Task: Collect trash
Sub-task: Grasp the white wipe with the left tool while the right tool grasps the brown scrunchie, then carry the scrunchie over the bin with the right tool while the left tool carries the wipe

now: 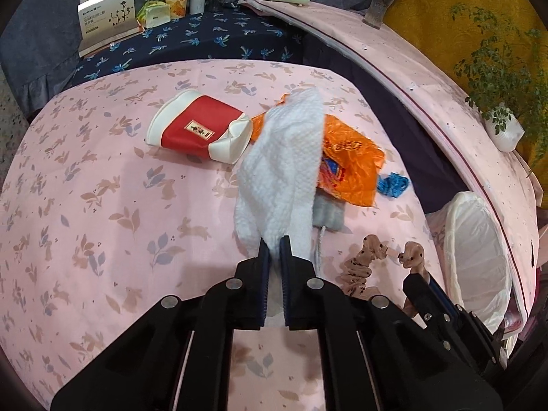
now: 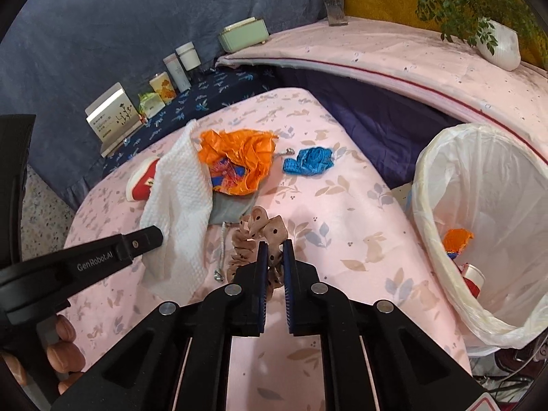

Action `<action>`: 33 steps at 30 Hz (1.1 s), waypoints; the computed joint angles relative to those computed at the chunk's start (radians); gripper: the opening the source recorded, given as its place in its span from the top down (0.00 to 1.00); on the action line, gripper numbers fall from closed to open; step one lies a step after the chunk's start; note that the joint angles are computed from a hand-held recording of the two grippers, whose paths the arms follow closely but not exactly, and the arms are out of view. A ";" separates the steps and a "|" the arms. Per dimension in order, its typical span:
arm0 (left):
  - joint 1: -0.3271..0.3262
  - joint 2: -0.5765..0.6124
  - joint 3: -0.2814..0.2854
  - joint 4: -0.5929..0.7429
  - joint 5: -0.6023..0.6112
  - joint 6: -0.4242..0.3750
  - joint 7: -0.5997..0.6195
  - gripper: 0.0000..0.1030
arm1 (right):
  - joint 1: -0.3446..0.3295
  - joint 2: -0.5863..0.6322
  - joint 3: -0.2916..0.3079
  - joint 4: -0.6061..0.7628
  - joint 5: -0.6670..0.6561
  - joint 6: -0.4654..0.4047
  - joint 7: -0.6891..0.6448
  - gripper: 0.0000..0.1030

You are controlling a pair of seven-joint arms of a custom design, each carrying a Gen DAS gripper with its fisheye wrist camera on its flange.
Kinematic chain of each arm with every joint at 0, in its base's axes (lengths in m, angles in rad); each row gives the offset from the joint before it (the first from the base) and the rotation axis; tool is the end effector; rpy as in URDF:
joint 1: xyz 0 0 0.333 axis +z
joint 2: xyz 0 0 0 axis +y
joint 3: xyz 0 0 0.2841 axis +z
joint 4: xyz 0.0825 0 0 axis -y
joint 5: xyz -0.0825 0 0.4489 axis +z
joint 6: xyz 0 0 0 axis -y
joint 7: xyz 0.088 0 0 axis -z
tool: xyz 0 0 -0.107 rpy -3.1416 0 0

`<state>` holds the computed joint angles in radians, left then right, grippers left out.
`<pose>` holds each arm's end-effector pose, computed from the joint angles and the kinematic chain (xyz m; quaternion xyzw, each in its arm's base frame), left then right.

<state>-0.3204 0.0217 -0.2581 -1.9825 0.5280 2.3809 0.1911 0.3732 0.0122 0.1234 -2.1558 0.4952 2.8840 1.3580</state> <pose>0.5493 -0.3520 0.4361 -0.8226 0.4965 -0.2184 0.1707 0.5726 0.2789 0.4032 -0.7414 0.5611 -0.0900 0.3570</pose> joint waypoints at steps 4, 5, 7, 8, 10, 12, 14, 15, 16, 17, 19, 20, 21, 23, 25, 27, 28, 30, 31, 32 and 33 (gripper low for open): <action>-0.014 -0.008 -0.012 0.018 0.028 -0.026 -0.011 0.94 | 0.005 -0.052 -0.008 -0.038 0.065 0.015 -0.057 0.91; -0.018 -0.007 -0.015 0.025 0.036 -0.033 -0.013 0.94 | 0.008 -0.065 -0.013 -0.048 0.079 0.019 -0.069 0.91; -0.028 0.001 -0.021 0.046 0.050 -0.046 -0.014 0.94 | 0.015 -0.088 -0.024 -0.064 0.101 0.024 -0.089 0.91; -0.033 0.007 -0.023 0.059 0.057 -0.053 -0.012 0.95 | 0.018 -0.098 -0.030 -0.072 0.110 0.027 -0.096 0.91; -0.044 0.019 -0.026 0.081 0.068 -0.063 -0.010 0.95 | 0.023 -0.119 -0.041 -0.089 0.119 0.033 -0.101 0.91; -0.057 0.039 -0.029 0.113 0.081 -0.074 -0.003 0.95 | 0.027 -0.138 -0.056 -0.104 0.128 0.039 -0.107 0.91; -0.070 0.060 -0.027 0.143 0.089 -0.081 0.006 0.95 | 0.029 -0.157 -0.070 -0.120 0.135 0.046 -0.110 0.91; -0.078 0.073 -0.027 0.162 0.094 -0.084 0.012 0.95 | 0.028 -0.165 -0.076 -0.127 0.135 0.049 -0.107 0.91; -0.087 0.086 -0.026 0.181 0.100 -0.088 0.018 0.95 | 0.028 -0.171 -0.083 -0.132 0.135 0.052 -0.105 0.91; -0.095 0.098 -0.025 0.198 0.104 -0.093 0.023 0.95 | 0.027 -0.177 -0.090 -0.137 0.136 0.056 -0.103 0.91; -0.114 0.131 -0.021 0.243 0.112 -0.100 0.039 0.95 | 0.023 -0.189 -0.103 -0.148 0.136 0.062 -0.097 0.91; -0.123 0.147 -0.018 0.265 0.116 -0.103 0.048 0.95 | 0.021 -0.193 -0.110 -0.151 0.136 0.063 -0.095 0.91; -0.131 0.159 -0.014 0.281 0.119 -0.105 0.056 0.95 | 0.019 -0.198 -0.117 -0.156 0.138 0.066 -0.093 0.91; -0.150 0.190 -0.008 0.324 0.124 -0.110 0.075 0.95 | 0.013 -0.204 -0.129 -0.164 0.138 0.072 -0.089 0.91; -0.171 0.229 -0.001 0.376 0.129 -0.119 0.097 0.95 | 0.007 -0.211 -0.142 -0.173 0.140 0.078 -0.086 0.91; -0.193 0.268 0.007 0.428 0.131 -0.129 0.120 0.95 | -0.002 -0.213 -0.153 -0.176 0.139 0.081 -0.080 0.91; -0.204 0.288 0.012 0.455 0.131 -0.133 0.132 0.95 | -0.006 -0.215 -0.159 -0.178 0.141 0.082 -0.079 0.91; -0.225 0.325 0.022 0.505 0.127 -0.138 0.156 0.95 | -0.014 -0.217 -0.170 -0.182 0.146 0.084 -0.078 0.91; -0.237 0.345 0.027 0.532 0.127 -0.144 0.168 0.95 | -0.019 -0.218 -0.174 -0.184 0.148 0.086 -0.076 0.91; -0.248 0.367 0.032 0.561 0.126 -0.149 0.183 0.95 | -0.025 -0.218 -0.178 -0.186 0.148 0.087 -0.073 0.91; -0.260 0.388 0.037 0.590 0.123 -0.153 0.197 0.95 | -0.029 -0.219 -0.182 -0.189 0.150 0.088 -0.072 0.91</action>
